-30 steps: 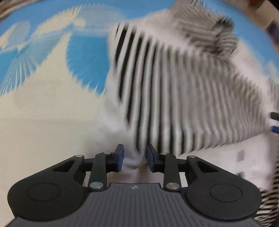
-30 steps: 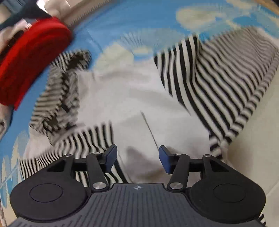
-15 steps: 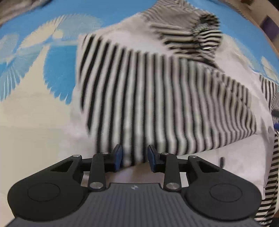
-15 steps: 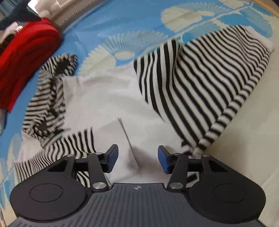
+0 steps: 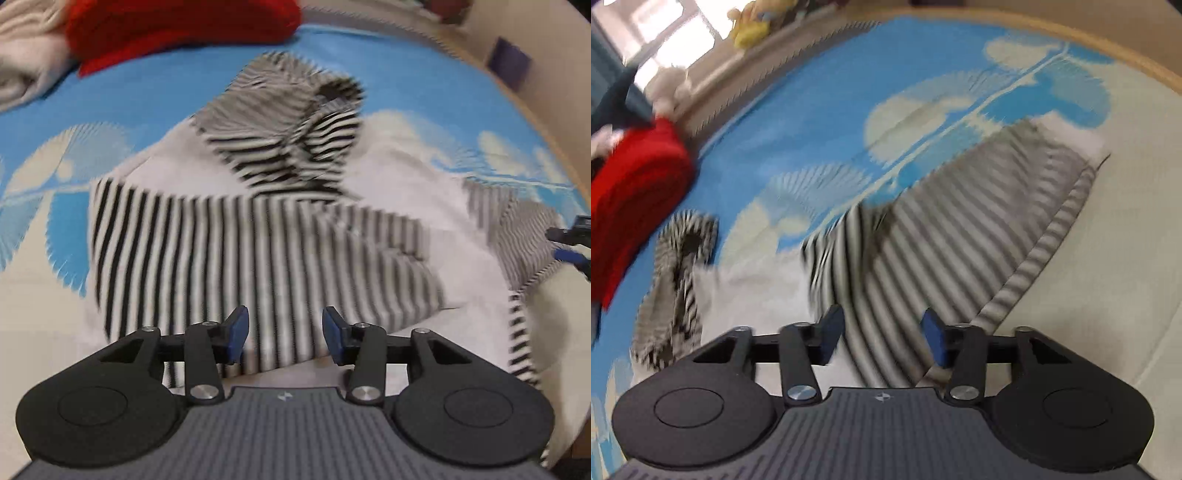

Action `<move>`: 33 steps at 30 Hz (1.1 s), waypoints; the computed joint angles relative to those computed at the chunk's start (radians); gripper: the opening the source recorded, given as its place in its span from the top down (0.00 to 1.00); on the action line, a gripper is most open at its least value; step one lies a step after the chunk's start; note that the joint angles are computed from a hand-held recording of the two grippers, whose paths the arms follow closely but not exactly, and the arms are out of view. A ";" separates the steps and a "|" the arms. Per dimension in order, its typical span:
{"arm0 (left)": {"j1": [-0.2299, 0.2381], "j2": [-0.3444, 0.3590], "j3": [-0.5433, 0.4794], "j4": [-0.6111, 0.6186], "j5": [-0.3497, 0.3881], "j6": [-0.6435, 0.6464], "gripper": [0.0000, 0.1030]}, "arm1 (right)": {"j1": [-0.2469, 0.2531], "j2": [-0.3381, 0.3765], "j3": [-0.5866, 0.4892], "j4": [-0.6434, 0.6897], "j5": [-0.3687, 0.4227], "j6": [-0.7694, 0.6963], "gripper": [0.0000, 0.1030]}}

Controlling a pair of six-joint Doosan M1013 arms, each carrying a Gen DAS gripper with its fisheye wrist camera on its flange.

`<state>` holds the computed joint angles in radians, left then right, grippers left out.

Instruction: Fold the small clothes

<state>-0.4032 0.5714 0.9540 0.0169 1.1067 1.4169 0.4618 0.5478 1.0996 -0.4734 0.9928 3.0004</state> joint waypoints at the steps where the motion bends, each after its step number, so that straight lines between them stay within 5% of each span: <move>1: -0.005 -0.001 -0.003 -0.003 0.003 0.007 0.52 | -0.003 -0.006 0.012 -0.027 -0.010 0.033 0.86; 8: -0.024 0.007 -0.023 -0.016 0.024 0.023 0.52 | -0.075 -0.099 0.158 -0.116 -0.041 0.251 0.85; 12: -0.020 0.011 -0.016 -0.014 0.023 0.024 0.52 | -0.128 -0.131 0.233 -0.109 -0.099 0.271 0.65; 16: -0.009 0.013 -0.020 -0.011 0.020 0.003 0.52 | -0.156 -0.127 0.274 -0.072 -0.114 0.330 0.62; 26: 0.014 0.027 -0.049 0.010 0.036 -0.068 0.52 | -0.163 -0.113 0.317 -0.173 -0.184 0.471 0.62; 27: 0.015 0.027 -0.050 0.011 0.038 -0.067 0.52 | -0.163 -0.111 0.318 -0.185 -0.187 0.482 0.63; 30: 0.016 0.025 -0.047 0.009 0.037 -0.067 0.52 | -0.160 -0.106 0.310 -0.210 -0.156 0.504 0.89; 33: 0.018 0.021 -0.043 0.005 0.032 -0.065 0.52 | -0.152 -0.106 0.306 -0.245 -0.136 0.522 0.93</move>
<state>-0.3855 0.5923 0.9113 0.0220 1.1387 1.3515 0.3093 0.4418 1.4060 -0.7186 0.8567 3.5226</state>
